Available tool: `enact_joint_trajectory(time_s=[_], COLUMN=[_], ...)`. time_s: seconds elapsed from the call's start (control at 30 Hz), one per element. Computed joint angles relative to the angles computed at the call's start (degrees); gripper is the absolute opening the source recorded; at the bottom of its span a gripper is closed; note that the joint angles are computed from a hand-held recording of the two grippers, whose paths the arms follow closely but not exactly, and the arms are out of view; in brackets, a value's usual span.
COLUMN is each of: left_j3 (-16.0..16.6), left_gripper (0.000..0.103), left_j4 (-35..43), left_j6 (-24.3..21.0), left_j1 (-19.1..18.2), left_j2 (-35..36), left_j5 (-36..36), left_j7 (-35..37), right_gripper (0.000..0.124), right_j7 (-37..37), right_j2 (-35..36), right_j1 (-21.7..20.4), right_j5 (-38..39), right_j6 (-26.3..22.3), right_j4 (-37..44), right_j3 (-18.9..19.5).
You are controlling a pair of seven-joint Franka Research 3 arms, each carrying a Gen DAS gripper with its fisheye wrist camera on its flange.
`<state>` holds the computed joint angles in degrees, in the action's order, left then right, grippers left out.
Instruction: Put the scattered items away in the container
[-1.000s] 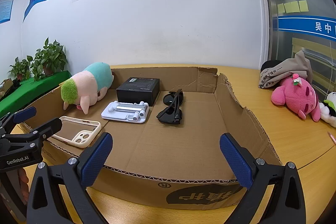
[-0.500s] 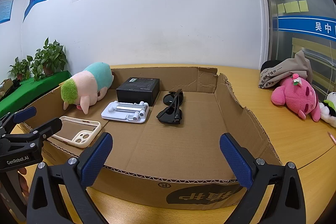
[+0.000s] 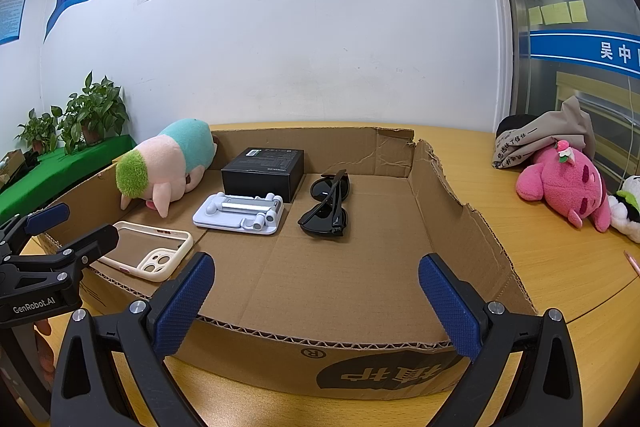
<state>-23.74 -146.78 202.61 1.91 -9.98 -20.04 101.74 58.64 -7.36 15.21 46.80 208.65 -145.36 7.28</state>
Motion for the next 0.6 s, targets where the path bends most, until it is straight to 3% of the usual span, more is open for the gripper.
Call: enact_joint_trajectory(time_s=[0.6], left_j3=[0.5], left_gripper=[0.102], left_j4=[0.7], left_j6=[-0.3], left_j1=[-0.2], left_j2=[0.5], left_j5=[0.0], left_j7=[0.4], right_gripper=[0.103], right_j7=[0.1], right_j2=[0.0], right_j1=[0.0], right_j5=[-0.2], right_j6=[0.0], right_j4=[0.0], right_j3=[-0.1])
